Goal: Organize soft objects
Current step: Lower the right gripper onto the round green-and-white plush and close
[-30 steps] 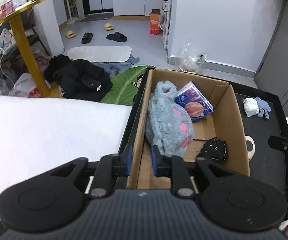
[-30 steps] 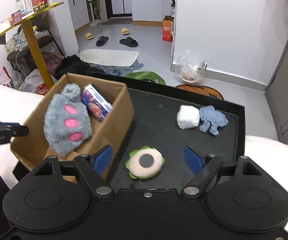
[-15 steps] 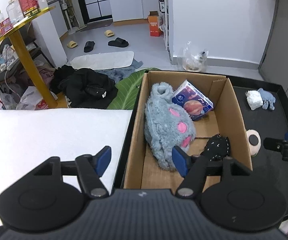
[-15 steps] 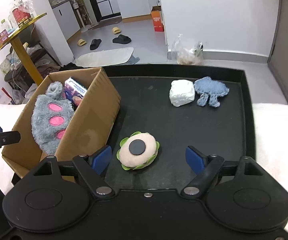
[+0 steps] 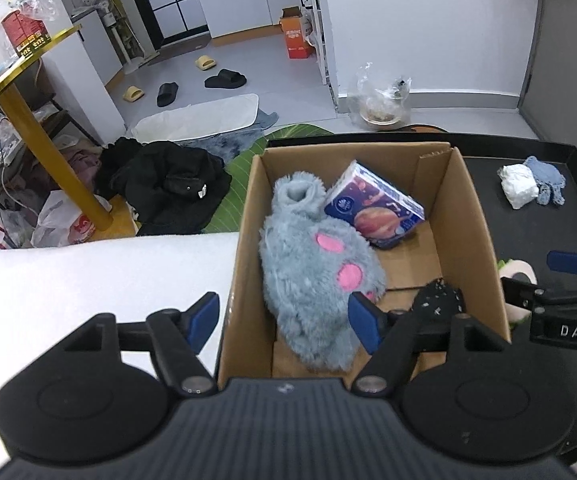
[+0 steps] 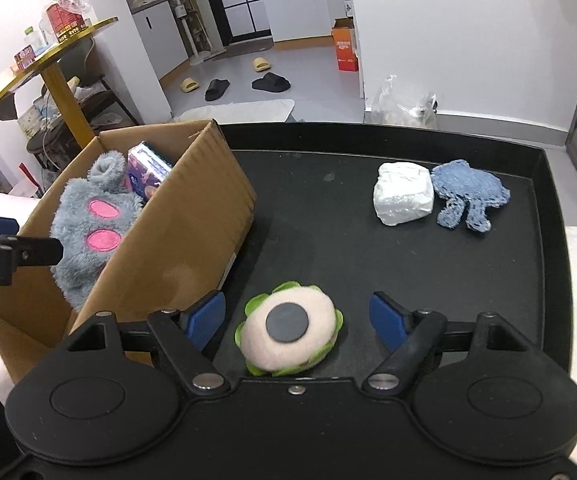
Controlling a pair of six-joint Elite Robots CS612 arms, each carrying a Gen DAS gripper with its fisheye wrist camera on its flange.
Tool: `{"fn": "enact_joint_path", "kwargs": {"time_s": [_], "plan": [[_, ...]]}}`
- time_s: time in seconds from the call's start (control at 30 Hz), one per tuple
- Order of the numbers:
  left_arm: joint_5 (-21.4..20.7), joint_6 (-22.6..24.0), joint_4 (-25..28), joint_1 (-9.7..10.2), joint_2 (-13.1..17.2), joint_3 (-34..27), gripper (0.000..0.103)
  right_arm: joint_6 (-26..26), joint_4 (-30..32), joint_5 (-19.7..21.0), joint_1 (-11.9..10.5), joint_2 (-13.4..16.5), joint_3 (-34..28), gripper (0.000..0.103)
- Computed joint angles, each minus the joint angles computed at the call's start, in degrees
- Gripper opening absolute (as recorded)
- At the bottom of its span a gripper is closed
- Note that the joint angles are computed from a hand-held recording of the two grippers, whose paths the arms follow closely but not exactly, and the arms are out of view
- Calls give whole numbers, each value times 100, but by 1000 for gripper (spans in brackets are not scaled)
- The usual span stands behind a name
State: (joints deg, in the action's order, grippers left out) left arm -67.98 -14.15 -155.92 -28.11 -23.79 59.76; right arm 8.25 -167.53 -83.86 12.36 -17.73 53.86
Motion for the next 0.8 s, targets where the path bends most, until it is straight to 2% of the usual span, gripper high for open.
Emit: {"fn": "enact_joint_path", "kwargs": {"time_s": [0.13,0.3,0.47,0.6,0.8], "plan": [[-7,-212,240,32,37,-109,70,-172,131,-106,33,68,-110,77],[-36,-255,346,55,39,-109,70,-785,212,-483,136,73,-134,72],[-11,-245,264,46,27,-71,70,-1195,238,-575,178,31,-58,54],[-29,-230,185,37,-16,5,70,-1383,230,-698,217,-17,14,51],[-140,-288,16,46,-130,188,70,-1411,166,-793,215,-90,152,39]]}}
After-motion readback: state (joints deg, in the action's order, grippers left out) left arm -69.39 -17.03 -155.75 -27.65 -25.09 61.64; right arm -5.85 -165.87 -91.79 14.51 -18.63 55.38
